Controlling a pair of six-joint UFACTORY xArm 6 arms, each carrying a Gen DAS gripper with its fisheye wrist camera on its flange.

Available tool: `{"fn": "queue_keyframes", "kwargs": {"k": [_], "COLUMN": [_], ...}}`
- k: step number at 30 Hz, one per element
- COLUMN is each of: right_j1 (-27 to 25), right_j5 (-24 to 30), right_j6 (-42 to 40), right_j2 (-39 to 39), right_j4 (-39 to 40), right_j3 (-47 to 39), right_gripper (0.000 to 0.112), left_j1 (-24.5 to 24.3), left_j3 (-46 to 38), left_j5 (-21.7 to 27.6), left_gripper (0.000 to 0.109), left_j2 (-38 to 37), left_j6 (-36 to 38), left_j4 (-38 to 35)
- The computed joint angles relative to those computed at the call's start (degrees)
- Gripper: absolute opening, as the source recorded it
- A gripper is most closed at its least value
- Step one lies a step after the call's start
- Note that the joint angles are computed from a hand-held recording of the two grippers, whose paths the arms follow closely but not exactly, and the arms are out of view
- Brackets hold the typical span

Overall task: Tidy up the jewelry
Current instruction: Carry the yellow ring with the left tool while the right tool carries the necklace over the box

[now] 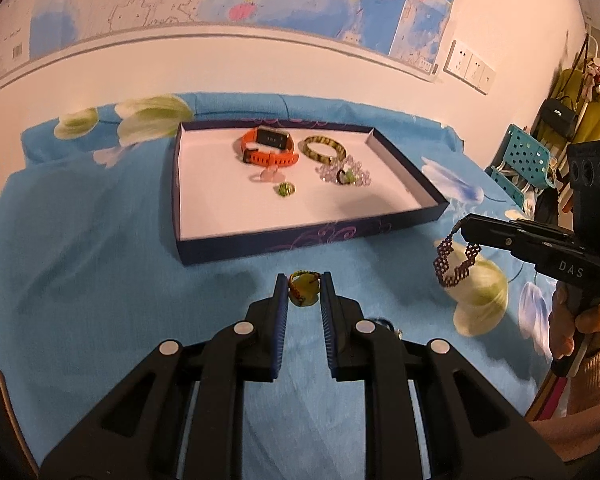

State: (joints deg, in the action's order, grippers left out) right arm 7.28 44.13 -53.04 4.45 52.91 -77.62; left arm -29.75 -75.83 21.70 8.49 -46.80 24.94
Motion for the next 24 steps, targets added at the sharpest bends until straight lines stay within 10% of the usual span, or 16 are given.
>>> {"fn": "queue_keyframes", "kwargs": {"k": [24], "right_j1": [0.76], "right_j5": [0.23], "right_j6": [1.43], "right_j2": [10.99], "right_j4": [0.83], "right_j3": [-16.56], "right_gripper": [0.001], "left_j1": [2.22], "left_j3": [-16.24], "left_j5": [3.21], "left_gripper": [0.017], "left_j2": [10.63], "left_j6": [5.36], "left_j4": [-1.15]}}
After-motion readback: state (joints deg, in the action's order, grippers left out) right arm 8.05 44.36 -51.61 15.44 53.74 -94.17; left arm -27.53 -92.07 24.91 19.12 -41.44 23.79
